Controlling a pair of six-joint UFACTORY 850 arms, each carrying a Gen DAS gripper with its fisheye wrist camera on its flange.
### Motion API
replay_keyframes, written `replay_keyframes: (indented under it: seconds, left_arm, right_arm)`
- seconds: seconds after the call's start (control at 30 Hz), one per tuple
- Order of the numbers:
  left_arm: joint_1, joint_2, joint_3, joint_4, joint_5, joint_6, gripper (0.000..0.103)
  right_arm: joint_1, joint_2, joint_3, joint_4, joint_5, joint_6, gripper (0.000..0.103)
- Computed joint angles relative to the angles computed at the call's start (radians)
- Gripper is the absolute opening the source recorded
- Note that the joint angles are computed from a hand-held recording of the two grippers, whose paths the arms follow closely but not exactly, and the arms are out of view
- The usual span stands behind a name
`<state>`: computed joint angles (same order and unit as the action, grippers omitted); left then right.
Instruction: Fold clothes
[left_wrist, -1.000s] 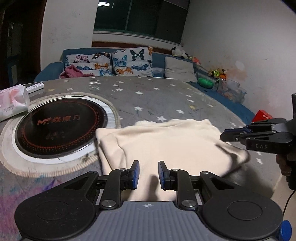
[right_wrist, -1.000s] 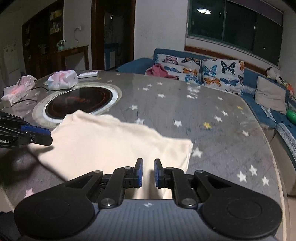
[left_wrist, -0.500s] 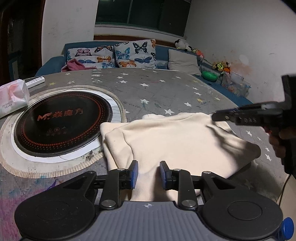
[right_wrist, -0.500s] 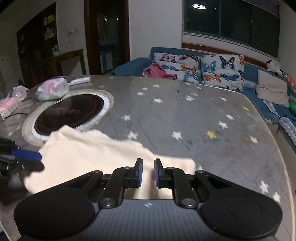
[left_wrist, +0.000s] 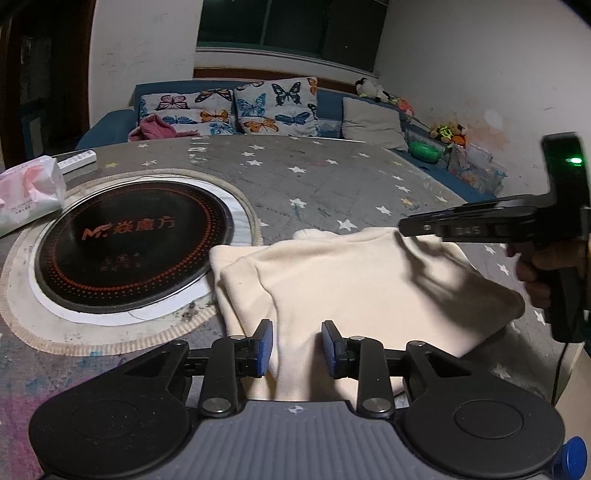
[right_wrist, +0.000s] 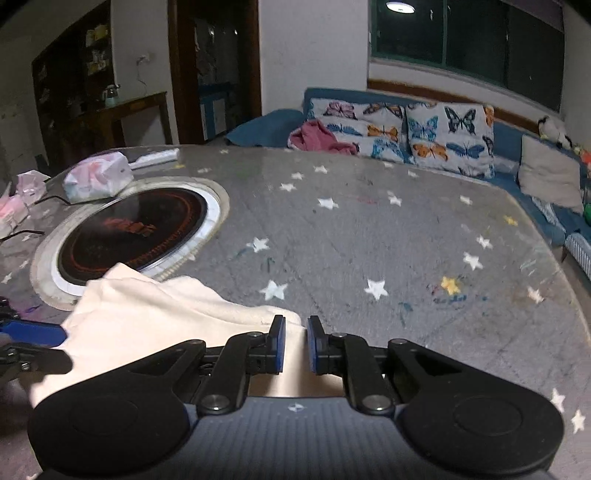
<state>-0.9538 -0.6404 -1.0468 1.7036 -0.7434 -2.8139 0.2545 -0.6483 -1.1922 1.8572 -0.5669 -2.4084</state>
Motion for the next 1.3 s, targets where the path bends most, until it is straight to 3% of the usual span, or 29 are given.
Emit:
replay_keyframes:
  seconds: [0.43,0.57,0.77,1.0,1.1,1.3]
  left_arm:
    - [0.021,0.004,0.008,-0.028,0.010,-0.032,0.036]
    - [0.011,0.010,0.002,-0.087,-0.018,0.013,0.050]
    - [0.003,0.033,0.024,-0.130,-0.049,0.015,0.058]
    - [-0.001,0.069,0.067,-0.187,-0.070,-0.032,0.072]
    - [-0.003,0.084,0.086,-0.212,-0.080,-0.056,0.086]
    - [-0.008,0.100,0.113,-0.203,-0.081,-0.129,0.097]
  right_arm:
    - [0.016,0.144,0.174,-0.105,-0.078,-0.096,0.014]
    - [0.030,0.170,0.220,-0.119,-0.083,-0.128,0.029]
    - [0.046,0.194,0.262,-0.144,-0.083,-0.158,0.030]
    - [0.087,0.230,0.331,-0.102,-0.074,-0.328,0.035]
    - [0.108,0.239,0.354,-0.071,-0.068,-0.404,0.036]
    - [0.149,0.246,0.390,0.036,-0.066,-0.596,0.038]
